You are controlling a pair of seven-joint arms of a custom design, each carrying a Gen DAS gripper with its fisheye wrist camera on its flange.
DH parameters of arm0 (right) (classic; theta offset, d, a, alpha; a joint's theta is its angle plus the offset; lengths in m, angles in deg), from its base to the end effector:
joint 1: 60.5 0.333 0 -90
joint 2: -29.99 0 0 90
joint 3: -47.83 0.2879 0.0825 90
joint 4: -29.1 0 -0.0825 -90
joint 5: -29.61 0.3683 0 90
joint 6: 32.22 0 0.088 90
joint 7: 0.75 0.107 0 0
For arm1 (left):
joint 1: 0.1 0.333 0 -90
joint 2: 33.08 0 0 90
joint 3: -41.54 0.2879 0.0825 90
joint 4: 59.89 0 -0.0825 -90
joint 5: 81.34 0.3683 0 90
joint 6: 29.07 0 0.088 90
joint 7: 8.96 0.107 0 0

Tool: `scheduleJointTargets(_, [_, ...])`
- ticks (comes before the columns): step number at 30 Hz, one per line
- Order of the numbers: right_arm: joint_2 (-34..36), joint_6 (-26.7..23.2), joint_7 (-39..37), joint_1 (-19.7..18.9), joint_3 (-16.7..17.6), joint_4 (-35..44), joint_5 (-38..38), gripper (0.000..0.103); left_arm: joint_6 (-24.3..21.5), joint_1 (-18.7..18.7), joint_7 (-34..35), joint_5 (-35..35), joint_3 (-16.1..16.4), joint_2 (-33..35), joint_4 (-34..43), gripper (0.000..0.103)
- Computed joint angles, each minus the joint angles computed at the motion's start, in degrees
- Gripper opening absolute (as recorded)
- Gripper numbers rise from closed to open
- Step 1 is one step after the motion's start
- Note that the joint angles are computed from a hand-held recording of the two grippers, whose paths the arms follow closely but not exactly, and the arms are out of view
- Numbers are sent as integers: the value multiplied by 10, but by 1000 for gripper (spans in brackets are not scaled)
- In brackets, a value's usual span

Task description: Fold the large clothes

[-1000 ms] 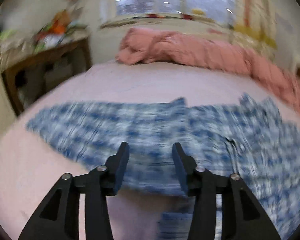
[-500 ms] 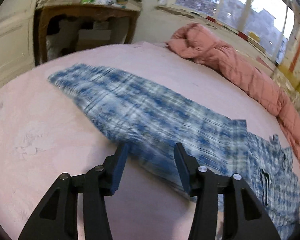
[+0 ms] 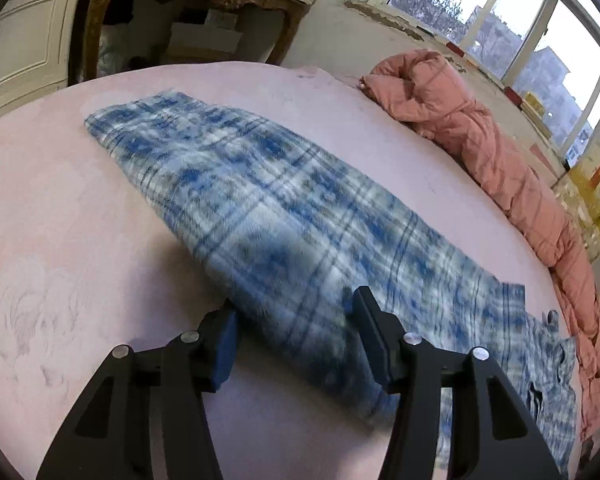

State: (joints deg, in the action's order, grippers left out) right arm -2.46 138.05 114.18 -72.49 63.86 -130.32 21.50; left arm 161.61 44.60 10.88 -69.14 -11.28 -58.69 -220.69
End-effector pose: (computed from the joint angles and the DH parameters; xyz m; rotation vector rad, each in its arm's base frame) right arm 0.3971 0.0367 0.4369 -1.5866 1.9774 -0.7525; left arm 0.4109 -0.0707 0.3577 -2.3109 0.9942 -0.9326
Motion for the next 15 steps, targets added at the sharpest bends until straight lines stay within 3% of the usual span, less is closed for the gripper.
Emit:
scheduleJointTargets(2, [0, 0, 2, -3, 1, 0, -1, 55, -19, 1, 1, 6, -6, -15, 6, 1])
scheduleJointTargets(5, [-3, 3, 1, -1, -4, -2, 2, 55, -59, -1, -20, 25, -35, -95, 15, 1])
scheduleJointTargets(9, [-7, 5, 5, -9, 4, -4, 2, 55, -40, -53, -56, 44, -29, -180, 29, 1])
scheduleJointTargets(13, [18, -1, 3, -5, 13, 8, -3, 55, -63, -96, -62, 84, -41, -206, 94, 2])
scheduleJointTargets(15, [31, -16, 10, -8, 24, 18, -16, 55, -47, -99, -70, 102, -57, -191, 124, 2])
